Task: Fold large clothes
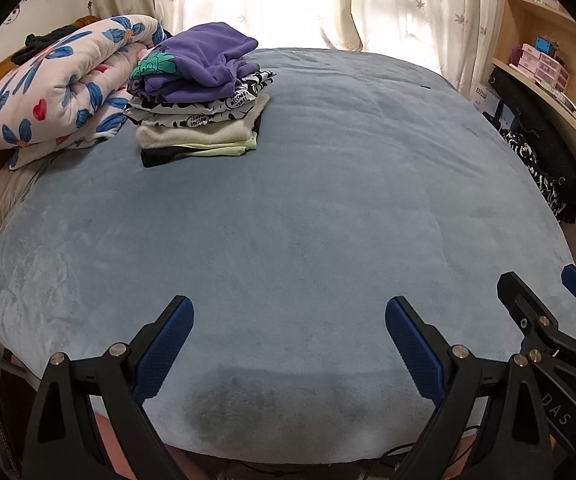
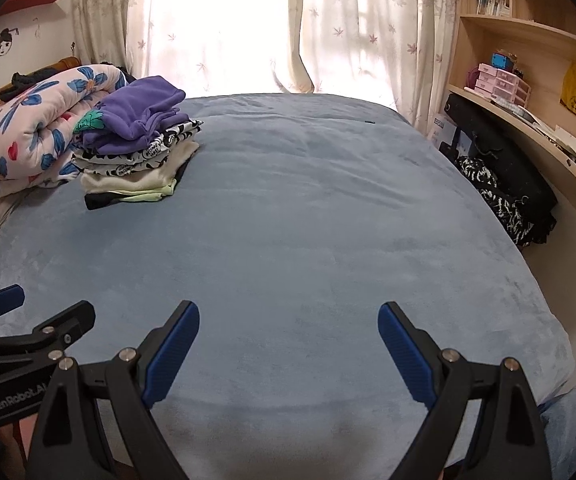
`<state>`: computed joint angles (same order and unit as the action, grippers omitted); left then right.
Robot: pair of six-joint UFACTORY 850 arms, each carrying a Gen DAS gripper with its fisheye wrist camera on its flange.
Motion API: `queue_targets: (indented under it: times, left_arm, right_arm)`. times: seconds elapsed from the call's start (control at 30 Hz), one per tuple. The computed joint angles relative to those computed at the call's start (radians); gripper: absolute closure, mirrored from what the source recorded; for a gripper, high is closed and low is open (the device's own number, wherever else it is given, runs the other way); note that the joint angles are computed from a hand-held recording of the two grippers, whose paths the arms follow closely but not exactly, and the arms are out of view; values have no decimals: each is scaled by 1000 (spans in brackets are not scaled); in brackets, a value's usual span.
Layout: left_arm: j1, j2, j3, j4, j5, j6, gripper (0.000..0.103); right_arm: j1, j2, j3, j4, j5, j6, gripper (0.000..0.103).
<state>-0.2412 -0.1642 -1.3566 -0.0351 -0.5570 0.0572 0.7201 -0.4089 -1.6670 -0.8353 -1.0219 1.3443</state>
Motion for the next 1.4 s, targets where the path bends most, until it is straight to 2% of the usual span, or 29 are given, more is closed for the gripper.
queue_targets:
  times: [1.4]
  left_arm:
    - [-5,-14,-16,7,-19,-22,8]
  right_arm:
    - [-11,7,11,19,7,-18,11]
